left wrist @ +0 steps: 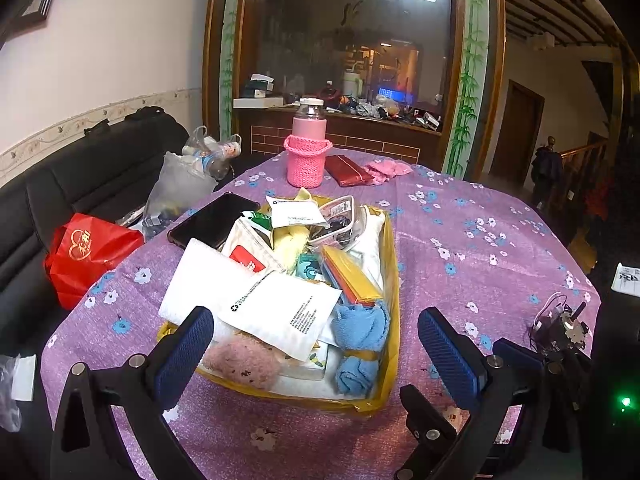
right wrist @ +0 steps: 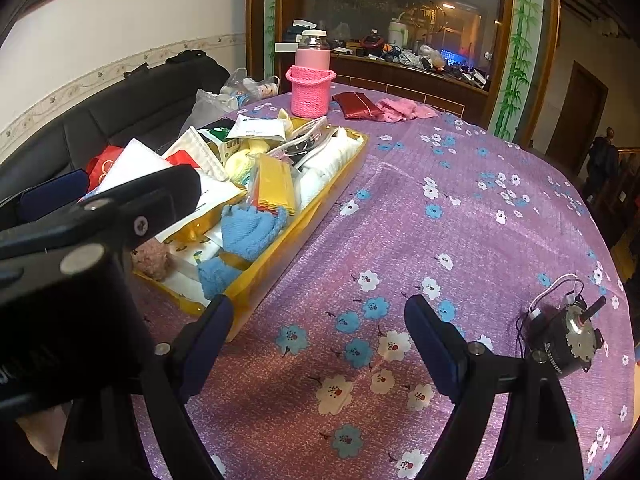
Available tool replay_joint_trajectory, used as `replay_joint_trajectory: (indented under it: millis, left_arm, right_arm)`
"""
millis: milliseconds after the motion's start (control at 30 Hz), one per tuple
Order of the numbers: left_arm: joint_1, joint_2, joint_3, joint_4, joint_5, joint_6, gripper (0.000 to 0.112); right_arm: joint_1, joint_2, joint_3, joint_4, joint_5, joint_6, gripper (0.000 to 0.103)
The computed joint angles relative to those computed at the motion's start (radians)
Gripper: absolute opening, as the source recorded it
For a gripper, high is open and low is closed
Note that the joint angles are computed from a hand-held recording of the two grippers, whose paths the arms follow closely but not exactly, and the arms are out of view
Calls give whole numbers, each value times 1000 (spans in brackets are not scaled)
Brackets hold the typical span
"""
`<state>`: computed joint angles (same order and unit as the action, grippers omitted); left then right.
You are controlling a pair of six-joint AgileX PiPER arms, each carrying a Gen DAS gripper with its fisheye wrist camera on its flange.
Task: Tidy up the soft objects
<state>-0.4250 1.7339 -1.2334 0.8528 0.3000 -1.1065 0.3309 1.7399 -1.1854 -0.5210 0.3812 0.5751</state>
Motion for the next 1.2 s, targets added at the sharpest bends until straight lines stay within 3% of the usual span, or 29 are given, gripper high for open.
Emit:
replay_joint_trajectory:
  millis: [367,533,800,1200]
  left_arm:
    - [-60,13,-41,14,79,-11,103]
    - [-96,19,-67,4,120,4,103]
    - [-150,37,-115,-13,193,17,103]
    - [-209,64,-175,27,289,-37,103]
  right_arm:
    - [-57,-47,56,54,-45,-62,87]
    - [-88,-76,86,-1,-48,-18,87]
    - [-164,-114,139,114,-90,-153,87]
    - [-170,-146,172,73,-112,-181,87]
